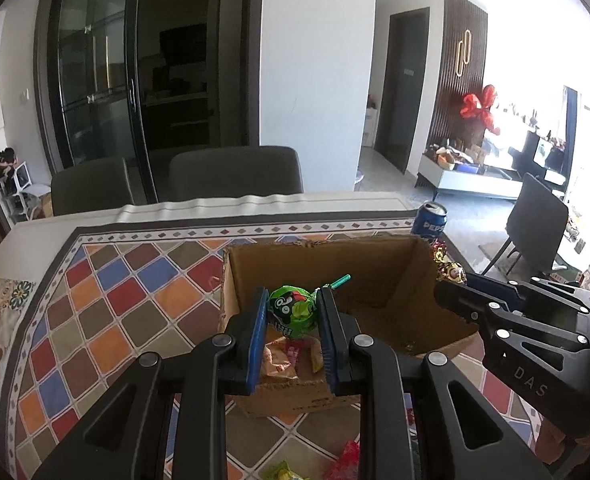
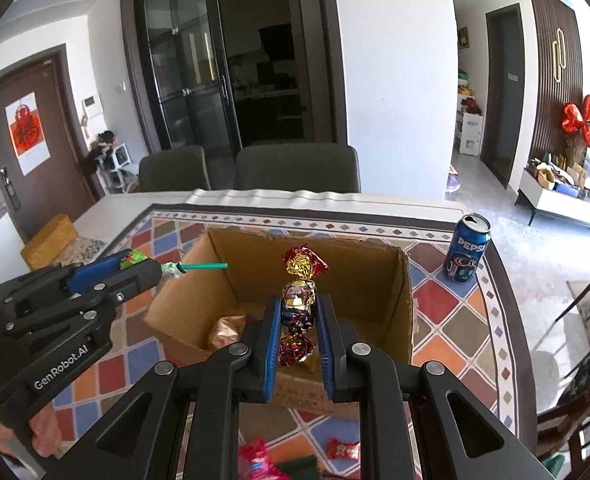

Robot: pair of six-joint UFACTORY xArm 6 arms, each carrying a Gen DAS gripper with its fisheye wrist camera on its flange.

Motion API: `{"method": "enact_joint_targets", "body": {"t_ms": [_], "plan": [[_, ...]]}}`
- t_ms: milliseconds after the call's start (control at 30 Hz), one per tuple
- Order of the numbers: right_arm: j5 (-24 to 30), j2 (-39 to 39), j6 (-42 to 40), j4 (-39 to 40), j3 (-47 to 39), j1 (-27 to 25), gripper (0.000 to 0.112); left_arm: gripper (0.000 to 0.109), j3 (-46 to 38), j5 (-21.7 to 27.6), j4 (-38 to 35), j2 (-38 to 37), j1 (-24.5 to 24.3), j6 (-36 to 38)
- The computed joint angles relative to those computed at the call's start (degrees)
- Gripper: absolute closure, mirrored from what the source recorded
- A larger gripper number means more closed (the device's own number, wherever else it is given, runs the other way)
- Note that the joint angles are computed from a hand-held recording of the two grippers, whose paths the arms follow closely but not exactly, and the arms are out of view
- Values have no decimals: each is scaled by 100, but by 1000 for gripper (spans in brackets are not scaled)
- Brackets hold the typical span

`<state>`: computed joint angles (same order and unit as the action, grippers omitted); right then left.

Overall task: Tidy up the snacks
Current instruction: 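Carry the green lollipop and gold candies over the box with both grippers, then open both grippers to drop the lollipop and gold candies into the box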

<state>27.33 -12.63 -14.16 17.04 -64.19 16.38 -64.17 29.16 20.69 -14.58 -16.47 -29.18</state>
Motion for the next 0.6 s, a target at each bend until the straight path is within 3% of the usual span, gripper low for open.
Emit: {"method": "enact_joint_targets", "body": {"t_ms": [200,233,267,300,367,600], "plan": [[60,323,161,-266,-255,0,94,83,-399,271,-121,421,33,105],[60,376,182,-298,-304,2,94,81,-479,369,-23,475,19,57],[54,423,233,-363,-345,4,93,72,-550,518,165,510,-1,-63],[17,451,287,-434,-356,1,91,67,-551,560,299,497,-26,-182],[40,481,502,-668,-380,-20,69,60,-463,553,511,401,-60,-365],[87,153,484,-594,-63,-52,68,53,-193,743,685,31,-189,-469]]}}
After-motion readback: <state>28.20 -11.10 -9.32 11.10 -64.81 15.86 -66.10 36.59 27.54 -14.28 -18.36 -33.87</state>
